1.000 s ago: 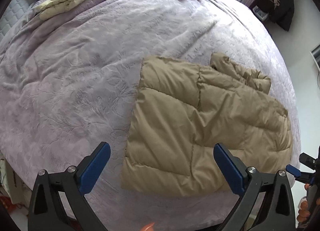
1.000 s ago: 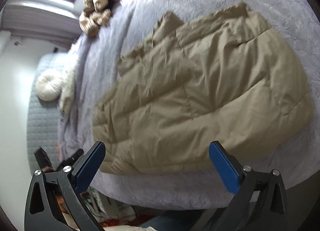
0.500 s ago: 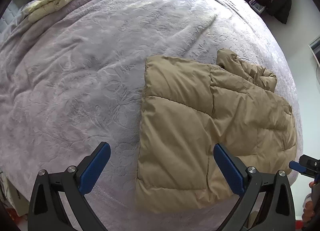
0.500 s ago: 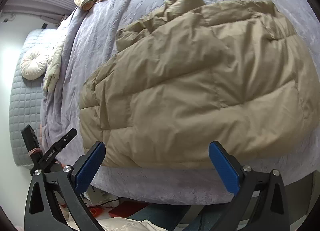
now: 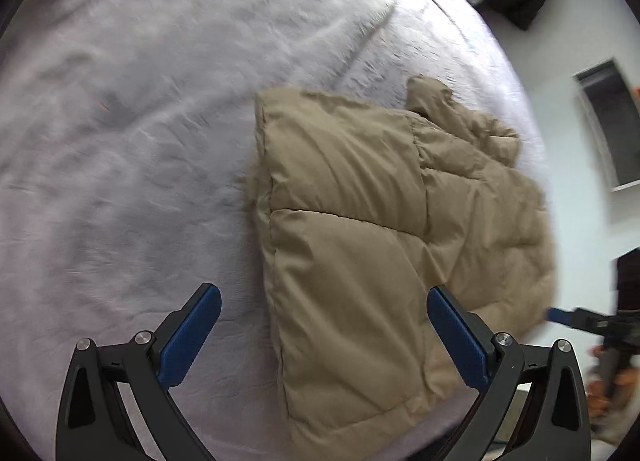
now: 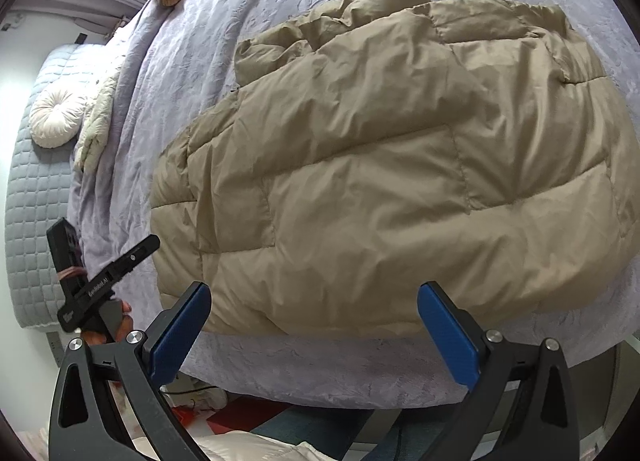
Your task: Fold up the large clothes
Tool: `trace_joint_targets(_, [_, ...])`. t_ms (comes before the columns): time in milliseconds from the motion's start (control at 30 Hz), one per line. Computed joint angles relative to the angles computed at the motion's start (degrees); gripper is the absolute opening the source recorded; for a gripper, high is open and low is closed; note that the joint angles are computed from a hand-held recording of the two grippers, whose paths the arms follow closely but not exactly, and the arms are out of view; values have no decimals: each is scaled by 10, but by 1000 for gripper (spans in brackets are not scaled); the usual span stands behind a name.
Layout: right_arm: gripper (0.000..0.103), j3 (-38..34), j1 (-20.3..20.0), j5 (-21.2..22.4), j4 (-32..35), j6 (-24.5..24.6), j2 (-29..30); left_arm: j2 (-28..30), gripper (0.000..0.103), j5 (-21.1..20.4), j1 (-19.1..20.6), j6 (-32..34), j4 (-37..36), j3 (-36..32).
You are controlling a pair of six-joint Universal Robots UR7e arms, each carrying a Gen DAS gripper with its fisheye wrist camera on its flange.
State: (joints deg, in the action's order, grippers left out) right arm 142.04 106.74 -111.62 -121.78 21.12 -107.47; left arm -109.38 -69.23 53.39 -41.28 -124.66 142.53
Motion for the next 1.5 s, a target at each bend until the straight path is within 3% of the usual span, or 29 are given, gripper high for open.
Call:
trace_joint_targets(133, [103, 2, -3, -6, 6, 6, -4, 46, 103, -98, 101, 107, -62, -9])
trace_joint_targets(267, [103, 8, -10, -7, 16, 6, -7, 116, 103, -194, 173, 167, -116, -20])
trace_joint_targets(367, [103, 14, -14, -7, 15, 4, -5, 159, 103, -234, 189, 185, -144, -25])
trace_joint_targets(533, [103, 17, -16, 0, 0, -2, 10, 212, 102, -244, 171, 183, -179, -26])
trace_joint_targets(567, [103, 16, -15, 2, -5, -5, 14, 210, 95, -239, 164, 177, -181, -22])
trace_joint_targets(633, [103, 15, -15, 4, -16, -9, 24, 207, 51, -249, 160, 177, -198, -15])
trace_joint_targets(733, [103, 11, -9, 3, -34, -14, 37, 188, 34, -275, 158, 167, -226, -2])
trace_joint_targets(867, [100, 6, 10, -29, -66, -23, 42, 151, 31, -263, 115, 138, -226, 13])
trace_joint_targets(933, [72, 9, 15, -52, -93, -39, 38, 138, 31, -258, 95, 122, -222, 16])
trace_joint_targets(967, [36, 12, 13, -61, -103, -51, 38, 133, 31, -256, 87, 113, -222, 16])
trace_joint_targets(1000, [16, 15, 8, -68, -113, -64, 40, 128, 31, -254, 76, 102, -221, 17])
trace_joint_targets(1133, [11, 39, -34, -73, -180, -131, 48, 111, 30, -235, 13, 55, -207, 9])
trace_joint_targets(1267, [11, 60, -103, -39, -287, -199, 84, 112, 30, -202, -71, 1, -193, -9])
trace_joint_targets(1367, [10, 65, -153, 8, -318, -229, 104, 147, 31, -182, -135, -29, -193, -37])
trace_joint_targets(1500, [7, 67, -205, 60, -329, -255, 117, 243, 31, -144, -203, -44, -169, -97])
